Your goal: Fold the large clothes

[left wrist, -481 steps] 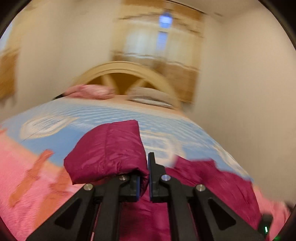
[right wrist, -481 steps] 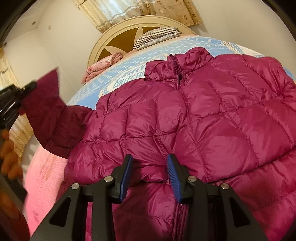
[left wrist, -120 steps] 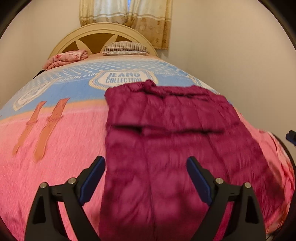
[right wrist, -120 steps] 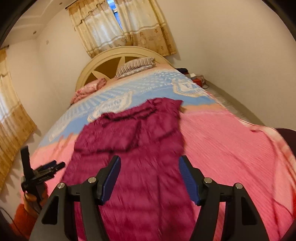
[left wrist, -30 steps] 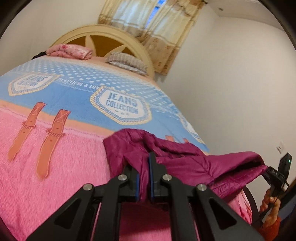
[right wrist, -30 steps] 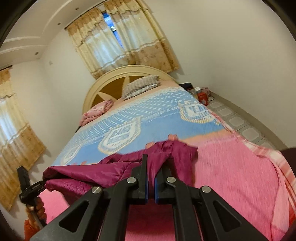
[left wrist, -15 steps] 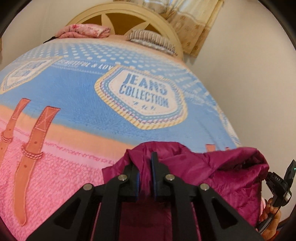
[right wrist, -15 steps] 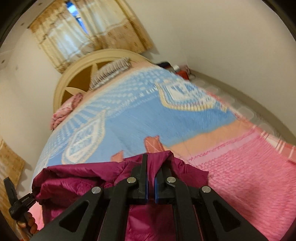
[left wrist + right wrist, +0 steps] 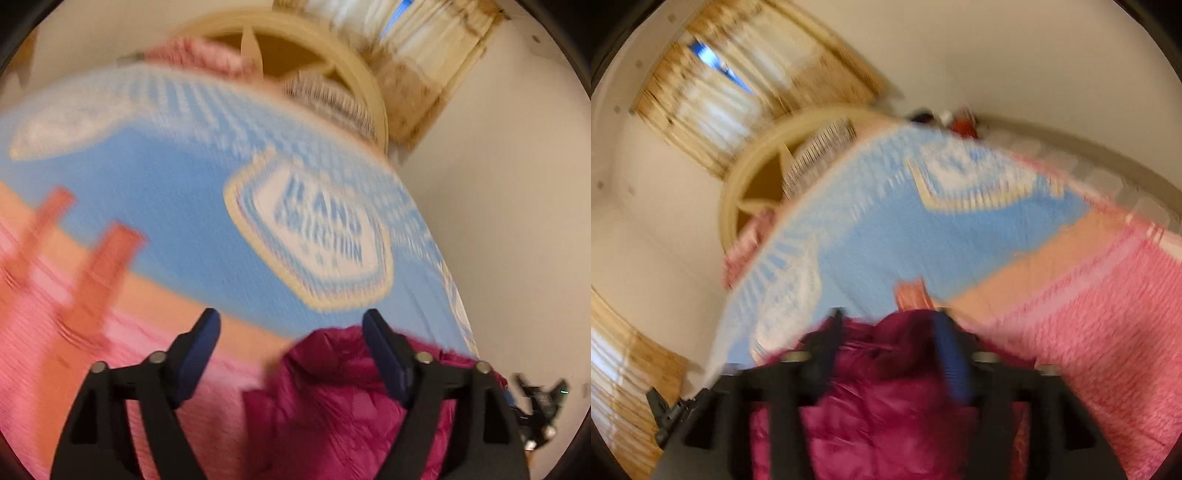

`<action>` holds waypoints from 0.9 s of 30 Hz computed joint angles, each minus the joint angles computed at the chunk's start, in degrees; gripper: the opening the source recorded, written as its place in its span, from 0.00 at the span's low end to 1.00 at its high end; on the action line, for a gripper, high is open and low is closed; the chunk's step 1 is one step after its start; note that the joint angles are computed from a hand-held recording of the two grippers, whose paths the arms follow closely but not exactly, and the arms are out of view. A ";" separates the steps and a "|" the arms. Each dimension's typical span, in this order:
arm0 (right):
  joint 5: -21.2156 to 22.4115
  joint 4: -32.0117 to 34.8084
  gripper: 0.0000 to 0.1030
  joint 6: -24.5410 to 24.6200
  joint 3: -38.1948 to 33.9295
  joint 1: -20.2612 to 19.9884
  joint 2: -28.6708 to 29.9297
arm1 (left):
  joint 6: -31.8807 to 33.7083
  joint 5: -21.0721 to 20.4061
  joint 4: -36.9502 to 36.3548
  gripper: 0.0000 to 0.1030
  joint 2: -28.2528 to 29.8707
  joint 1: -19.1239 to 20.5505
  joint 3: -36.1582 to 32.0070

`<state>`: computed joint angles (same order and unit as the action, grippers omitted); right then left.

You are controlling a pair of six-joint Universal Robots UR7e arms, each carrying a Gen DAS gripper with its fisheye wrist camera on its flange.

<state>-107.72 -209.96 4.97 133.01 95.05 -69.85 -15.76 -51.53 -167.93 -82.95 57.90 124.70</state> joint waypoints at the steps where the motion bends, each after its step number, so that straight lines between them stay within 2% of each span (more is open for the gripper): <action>1: -1.14 -4.14 0.62 -1.79 0.53 1.57 -0.05 | 0.32 1.42 0.18 0.82 -0.53 -0.72 0.20; 2: -1.88 -6.47 0.62 -3.77 0.63 2.62 0.17 | 0.56 3.69 1.14 0.82 -0.99 -2.16 0.54; 4: -8.12 -7.18 0.62 -10.03 -1.10 7.60 1.95 | 2.10 6.04 1.66 0.82 -0.45 -4.12 1.04; 5: -10.67 -4.33 0.55 -12.30 -2.54 9.78 2.85 | 3.16 6.55 1.10 0.82 0.48 -5.08 1.19; 6: -12.35 -1.79 0.40 -13.69 -3.55 11.24 3.45 | 3.80 6.81 0.51 0.82 1.81 -6.36 1.57; 8: -18.08 3.89 0.33 -16.96 -7.61 14.88 7.79 | 2.67 7.00 0.61 0.82 4.17 -7.92 1.96; 10: -19.73 7.11 0.30 -18.56 -11.11 15.93 12.21 | 0.37 8.17 0.84 0.82 7.26 -8.79 1.44; 13: -20.80 10.18 0.29 -16.71 -14.64 14.79 17.36 | -2.24 12.08 1.79 0.82 12.85 -8.88 -0.33; 16: -20.45 9.58 0.29 -16.93 -15.30 12.77 20.58 | -3.55 14.15 4.13 0.82 15.55 -7.81 -0.89; 18: -19.24 8.75 0.29 -16.24 -14.92 11.01 21.77 | -4.34 14.02 4.02 0.82 16.14 -6.66 -0.32; 22: -13.58 6.32 0.28 -14.48 -13.15 7.56 22.19 | -2.25 13.29 -4.43 0.85 18.13 -5.38 1.84; 24: -13.43 5.76 0.28 -15.19 -13.77 7.34 23.38 | -0.91 14.96 -8.32 0.87 19.81 -5.90 2.64; 27: -11.86 4.63 0.28 -15.77 -13.55 6.62 23.95 | -0.18 16.61 -8.69 0.87 21.82 -5.89 1.94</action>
